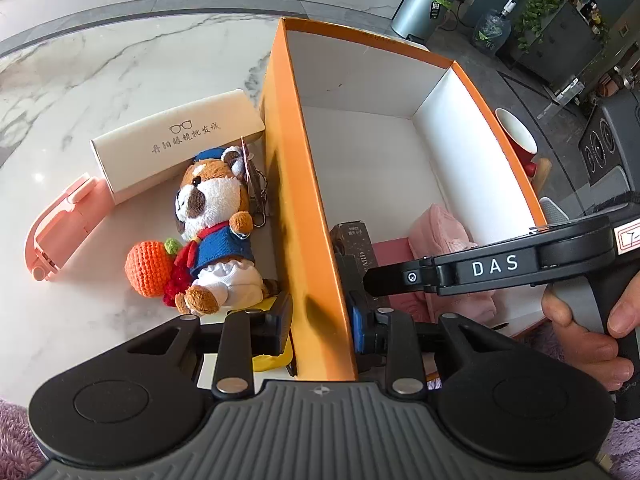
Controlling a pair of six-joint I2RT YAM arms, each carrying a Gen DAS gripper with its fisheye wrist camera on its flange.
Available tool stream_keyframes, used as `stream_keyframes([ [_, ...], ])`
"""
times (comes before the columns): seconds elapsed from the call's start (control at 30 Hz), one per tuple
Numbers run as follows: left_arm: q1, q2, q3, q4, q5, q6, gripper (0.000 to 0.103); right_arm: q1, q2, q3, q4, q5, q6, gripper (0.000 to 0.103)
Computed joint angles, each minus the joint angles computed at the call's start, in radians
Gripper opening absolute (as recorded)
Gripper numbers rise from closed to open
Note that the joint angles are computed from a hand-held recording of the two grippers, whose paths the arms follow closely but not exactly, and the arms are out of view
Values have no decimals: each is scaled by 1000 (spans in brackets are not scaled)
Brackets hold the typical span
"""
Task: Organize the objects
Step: 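Lower the black box and PHOTO CARD box with both tools into the orange box, then open both tools to release the two boxes beside the pink bag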
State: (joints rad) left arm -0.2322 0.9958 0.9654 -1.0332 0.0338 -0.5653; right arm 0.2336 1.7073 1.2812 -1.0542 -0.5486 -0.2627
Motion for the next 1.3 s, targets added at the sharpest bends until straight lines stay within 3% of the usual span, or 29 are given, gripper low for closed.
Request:
stream_keyframes([
  [0.13,10,2,1,3,7,-10,33,-27,-8,32,21,-41,3,26],
  [0.3,20,32,19,20,-4,-23,33,-1,31,52,104,-38,74,26],
  [0.5,39,34,18,41,1,-16,33,31,59,13,177,-11,77,22],
  [0.63,51,38,21,52,8,-9,33,12,72,41,77,-11,28,22],
  [0.87,49,31,23,67,-3,-14,33,4,49,39,57,-2,19,25],
  [1.03,53,13,33,65,-12,-11,33,-24,-42,40,74,92,-32,25],
  [1.1,53,12,32,70,-13,-14,33,-49,-81,31,86,165,-78,42],
  [1.13,50,13,31,73,-13,-17,33,-56,-99,20,93,200,-99,45],
  [1.3,30,6,25,83,-14,-26,33,-36,-177,-82,153,334,-172,44],
])
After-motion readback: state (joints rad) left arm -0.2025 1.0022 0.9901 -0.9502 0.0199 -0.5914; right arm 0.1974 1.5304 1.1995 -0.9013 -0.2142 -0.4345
